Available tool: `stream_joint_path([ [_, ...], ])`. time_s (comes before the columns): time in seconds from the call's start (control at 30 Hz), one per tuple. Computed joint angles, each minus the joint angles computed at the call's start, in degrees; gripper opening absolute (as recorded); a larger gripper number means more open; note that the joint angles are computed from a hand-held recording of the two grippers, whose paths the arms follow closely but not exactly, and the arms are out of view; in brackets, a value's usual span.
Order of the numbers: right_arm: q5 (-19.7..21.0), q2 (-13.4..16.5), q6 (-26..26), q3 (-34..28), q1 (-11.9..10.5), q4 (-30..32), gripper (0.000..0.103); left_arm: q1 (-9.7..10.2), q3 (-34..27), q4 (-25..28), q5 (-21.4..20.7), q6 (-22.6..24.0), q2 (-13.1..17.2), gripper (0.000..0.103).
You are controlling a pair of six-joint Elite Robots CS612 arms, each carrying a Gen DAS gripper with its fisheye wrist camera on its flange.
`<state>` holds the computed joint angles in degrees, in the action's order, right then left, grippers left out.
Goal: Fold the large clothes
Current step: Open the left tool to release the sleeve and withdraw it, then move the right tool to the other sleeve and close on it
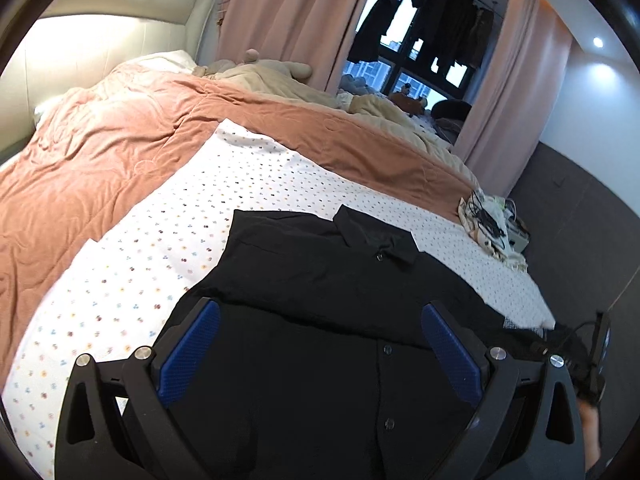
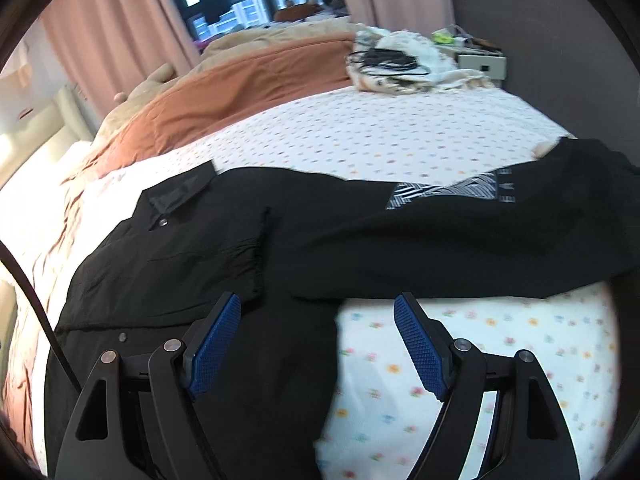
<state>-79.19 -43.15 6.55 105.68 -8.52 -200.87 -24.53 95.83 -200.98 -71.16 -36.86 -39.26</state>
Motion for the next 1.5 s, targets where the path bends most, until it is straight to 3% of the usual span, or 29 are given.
stream_joint_path([
  [0.37,0.0,-3.06,4.37,6.36,-3.77,-5.15,0.078,-4.07,2.26,3.97,1.26,6.73,-1.9,0.103],
  [0.63,0.25,-3.06,8.55,8.12,-6.76,-6.0,0.078,-5.24,2.36,5.92,-0.72,3.95,-2.26,0.103],
  [0.8,2.5,-2.77,12.01,7.92,-8.47,-5.16,0.078,-5.71,0.98,7.85,-0.78,3.27,-1.93,0.103],
  [1.07,8.7,-2.11,14.06,7.14,-10.7,-3.19,0.078,-5.57,-2.28,9.28,-1.77,3.15,0.15,0.103],
  [1.4,9.14,-0.61,13.82,5.19,-11.4,-2.56,0.078,-3.67,-6.39,9.43,-4.46,1.94,3.29,0.103],
  [1.5,10.98,0.37,14.88,4.1,-11.61,-1.91,0.078,-3.18,-7.37,9.06,-5.28,1.13,3.78,0.103],
])
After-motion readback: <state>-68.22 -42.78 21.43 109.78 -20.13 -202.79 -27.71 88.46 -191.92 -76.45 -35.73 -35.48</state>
